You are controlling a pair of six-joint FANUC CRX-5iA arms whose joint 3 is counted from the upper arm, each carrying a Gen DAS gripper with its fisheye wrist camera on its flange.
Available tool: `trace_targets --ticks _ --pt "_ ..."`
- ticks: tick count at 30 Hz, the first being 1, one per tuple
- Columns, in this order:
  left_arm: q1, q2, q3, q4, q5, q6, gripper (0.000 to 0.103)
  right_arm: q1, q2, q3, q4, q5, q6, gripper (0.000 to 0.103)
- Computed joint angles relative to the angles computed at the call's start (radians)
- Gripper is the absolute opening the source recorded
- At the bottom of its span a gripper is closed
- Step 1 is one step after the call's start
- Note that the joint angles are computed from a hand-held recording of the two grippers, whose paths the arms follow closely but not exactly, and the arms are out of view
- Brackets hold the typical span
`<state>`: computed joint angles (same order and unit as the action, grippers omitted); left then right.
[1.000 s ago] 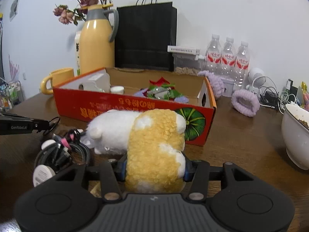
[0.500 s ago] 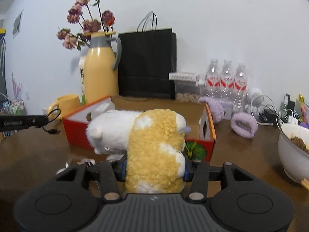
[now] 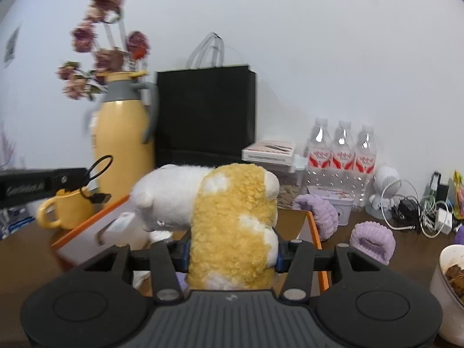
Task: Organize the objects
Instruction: 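Grasp plush toy with right tool while left tool carries black cable into box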
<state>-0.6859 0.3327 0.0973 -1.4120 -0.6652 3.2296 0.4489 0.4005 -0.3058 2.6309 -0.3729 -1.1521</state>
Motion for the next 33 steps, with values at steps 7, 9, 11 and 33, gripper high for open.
trace_targets --ticks 7,9,11,33 --pt "0.082 0.106 0.111 0.11 0.08 -0.152 0.006 -0.001 0.113 0.097 -0.196 0.012 0.187 0.047" --pt "0.104 0.124 0.13 0.15 0.102 -0.206 0.006 0.01 0.137 0.114 -0.292 0.021 0.286 0.05" --pt "0.122 0.137 0.14 0.187 0.112 -0.245 0.023 0.017 0.151 0.123 -0.363 0.027 0.341 0.057" --pt "0.087 0.063 0.05 0.126 0.065 -0.13 0.103 0.039 0.073 0.045 -0.263 -0.023 0.28 0.103"
